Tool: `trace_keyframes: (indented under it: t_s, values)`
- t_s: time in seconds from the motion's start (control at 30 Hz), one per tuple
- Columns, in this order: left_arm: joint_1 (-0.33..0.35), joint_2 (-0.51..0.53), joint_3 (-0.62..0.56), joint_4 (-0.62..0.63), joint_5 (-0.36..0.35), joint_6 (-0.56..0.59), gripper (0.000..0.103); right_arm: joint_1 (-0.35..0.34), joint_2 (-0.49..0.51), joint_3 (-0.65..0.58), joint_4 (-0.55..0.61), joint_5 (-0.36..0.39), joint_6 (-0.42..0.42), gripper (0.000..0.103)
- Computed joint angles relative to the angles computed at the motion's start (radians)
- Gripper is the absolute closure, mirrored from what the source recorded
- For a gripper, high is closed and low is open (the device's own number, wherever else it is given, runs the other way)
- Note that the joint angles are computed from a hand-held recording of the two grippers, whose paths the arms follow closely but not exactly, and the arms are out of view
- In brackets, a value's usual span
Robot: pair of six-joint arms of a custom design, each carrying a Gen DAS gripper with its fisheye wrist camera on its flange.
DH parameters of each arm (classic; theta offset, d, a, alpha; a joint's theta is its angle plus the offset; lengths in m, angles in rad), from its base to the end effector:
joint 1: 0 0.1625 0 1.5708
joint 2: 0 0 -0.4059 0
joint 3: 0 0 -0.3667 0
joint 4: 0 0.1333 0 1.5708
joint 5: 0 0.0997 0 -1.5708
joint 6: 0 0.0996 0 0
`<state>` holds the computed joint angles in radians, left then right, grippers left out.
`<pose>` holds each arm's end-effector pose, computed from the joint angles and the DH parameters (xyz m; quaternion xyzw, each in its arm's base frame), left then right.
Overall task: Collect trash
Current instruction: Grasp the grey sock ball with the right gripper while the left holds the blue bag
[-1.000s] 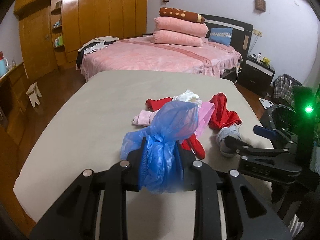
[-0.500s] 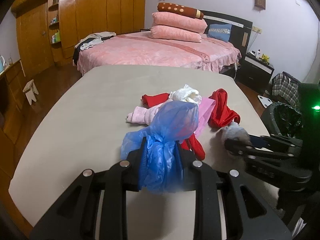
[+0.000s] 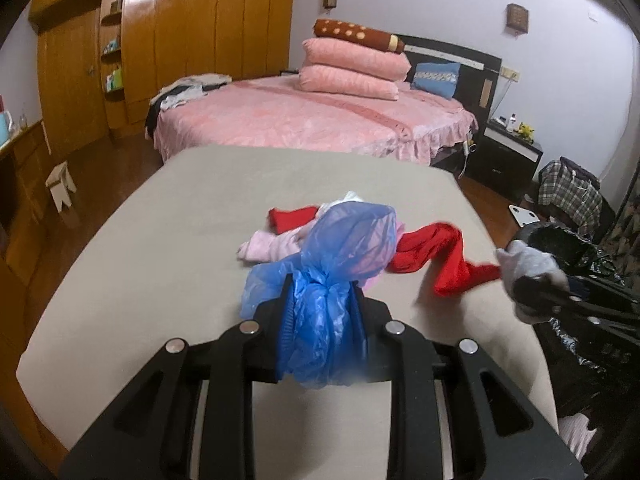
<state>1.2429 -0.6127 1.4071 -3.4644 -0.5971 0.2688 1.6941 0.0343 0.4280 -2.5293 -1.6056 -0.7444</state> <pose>-0.0162 -0.7172 0.1977 -0.0120 0.7922 -0.4732 0.3851 0.2357 -0.8464 -0.0550 0.4036 -0.8812 0.2286 0.0911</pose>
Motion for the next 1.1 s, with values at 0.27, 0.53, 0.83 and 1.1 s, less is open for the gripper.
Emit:
trace_keyframes:
  t_s: [0.27,0.53,0.83,1.1]
  values:
    - [-0.036,0.042,-0.05,0.037,-0.028,0.051,0.079,-0.028,-0.11,0.148,-0.091,0.01,0.002,0.067]
    - [-0.06,0.084,-0.102,0.106,-0.061,0.044,0.079,-0.058,-0.164,0.201,-0.112,0.022,0.027,0.067]
    - [-0.074,0.121,-0.148,0.155,-0.091,0.048,0.079,-0.09,-0.219,0.257,-0.174,0.005,0.053,0.067]
    - [-0.077,0.127,-0.142,0.168,-0.103,0.019,0.079,-0.092,-0.211,0.23,-0.129,0.013,0.055,0.067]
